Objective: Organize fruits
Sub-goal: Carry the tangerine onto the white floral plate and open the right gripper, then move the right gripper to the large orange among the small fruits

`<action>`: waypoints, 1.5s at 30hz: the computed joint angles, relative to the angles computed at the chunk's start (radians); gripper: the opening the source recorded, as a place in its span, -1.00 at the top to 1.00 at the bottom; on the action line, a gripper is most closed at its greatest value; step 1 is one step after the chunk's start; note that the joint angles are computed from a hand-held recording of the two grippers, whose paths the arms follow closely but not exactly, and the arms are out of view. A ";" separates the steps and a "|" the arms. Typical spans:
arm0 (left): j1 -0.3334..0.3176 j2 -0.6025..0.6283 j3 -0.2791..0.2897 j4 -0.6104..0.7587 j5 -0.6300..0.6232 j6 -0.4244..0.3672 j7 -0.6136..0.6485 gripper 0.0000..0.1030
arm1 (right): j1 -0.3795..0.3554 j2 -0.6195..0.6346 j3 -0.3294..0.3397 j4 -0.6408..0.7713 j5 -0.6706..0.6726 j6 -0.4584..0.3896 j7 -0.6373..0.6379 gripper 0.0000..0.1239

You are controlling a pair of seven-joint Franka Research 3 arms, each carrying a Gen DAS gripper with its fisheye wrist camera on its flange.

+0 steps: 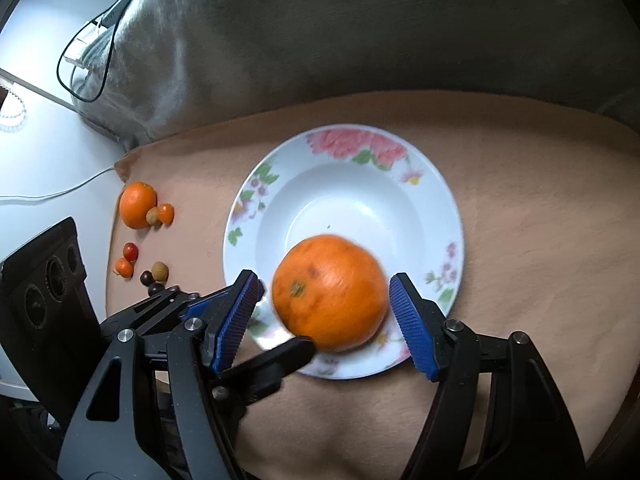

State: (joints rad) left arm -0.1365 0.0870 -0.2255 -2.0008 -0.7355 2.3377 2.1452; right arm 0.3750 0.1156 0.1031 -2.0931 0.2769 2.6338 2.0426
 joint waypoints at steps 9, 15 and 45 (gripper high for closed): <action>0.015 -0.049 0.027 -0.044 0.027 0.027 0.022 -0.18 | 0.020 -0.013 -0.014 0.015 -0.186 -0.036 0.115 -0.21; 0.026 -0.076 0.052 -0.075 0.040 0.046 0.015 -0.18 | 0.039 -0.004 -0.007 0.054 -0.283 -0.062 0.145 -0.21; 0.175 -0.099 0.166 -0.122 0.154 0.163 -0.114 -0.18 | 0.164 0.427 -0.010 0.725 -0.247 -0.315 -0.082 -0.22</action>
State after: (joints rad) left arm 0.0389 -0.0118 -0.0593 -2.1232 -0.5811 2.5011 2.0309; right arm 0.5394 0.5427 0.0930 -1.3684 0.0296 2.3191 1.9606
